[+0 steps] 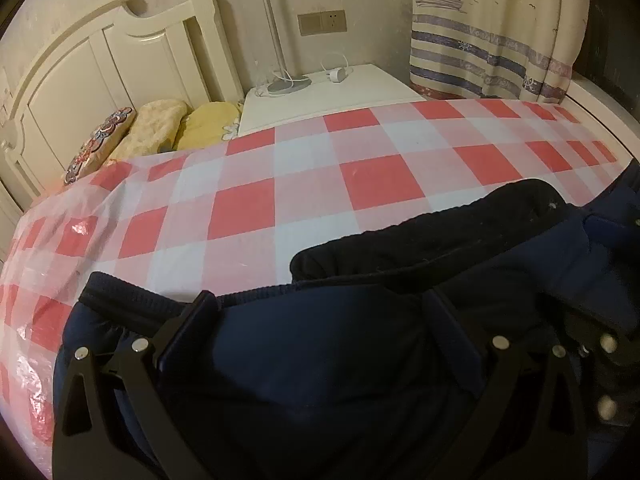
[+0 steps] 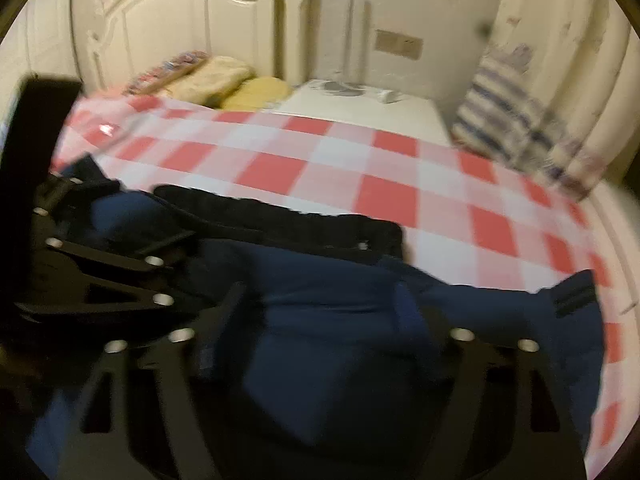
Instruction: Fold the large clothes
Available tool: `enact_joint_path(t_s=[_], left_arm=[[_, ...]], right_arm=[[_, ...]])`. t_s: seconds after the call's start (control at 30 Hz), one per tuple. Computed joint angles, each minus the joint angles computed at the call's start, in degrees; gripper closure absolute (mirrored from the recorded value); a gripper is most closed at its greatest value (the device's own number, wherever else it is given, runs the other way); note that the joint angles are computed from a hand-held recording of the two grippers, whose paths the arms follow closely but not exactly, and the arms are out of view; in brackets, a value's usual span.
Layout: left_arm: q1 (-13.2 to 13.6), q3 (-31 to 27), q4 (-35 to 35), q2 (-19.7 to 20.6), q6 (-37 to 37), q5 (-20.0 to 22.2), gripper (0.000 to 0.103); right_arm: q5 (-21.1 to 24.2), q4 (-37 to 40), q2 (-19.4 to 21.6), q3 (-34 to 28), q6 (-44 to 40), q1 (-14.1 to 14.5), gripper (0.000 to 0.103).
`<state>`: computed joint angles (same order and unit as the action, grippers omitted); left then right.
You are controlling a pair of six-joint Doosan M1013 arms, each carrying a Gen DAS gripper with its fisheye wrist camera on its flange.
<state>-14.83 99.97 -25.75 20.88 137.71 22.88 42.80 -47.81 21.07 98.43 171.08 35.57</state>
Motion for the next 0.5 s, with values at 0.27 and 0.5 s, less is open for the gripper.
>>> enact_joint_path(t_s=[0.27, 0.5], left_arm=[[-0.4, 0.92, 1.57, -0.52, -0.82, -2.29, 0.002], [-0.29, 0.91, 0.55, -0.54, -0.11, -1.88, 0.002]], right_arm=[[8.1, -2.68, -5.35, 4.32, 14.94, -1.46, 0.017], [-1.09, 5.66, -5.73, 7.73, 10.47, -5.43, 0.016]])
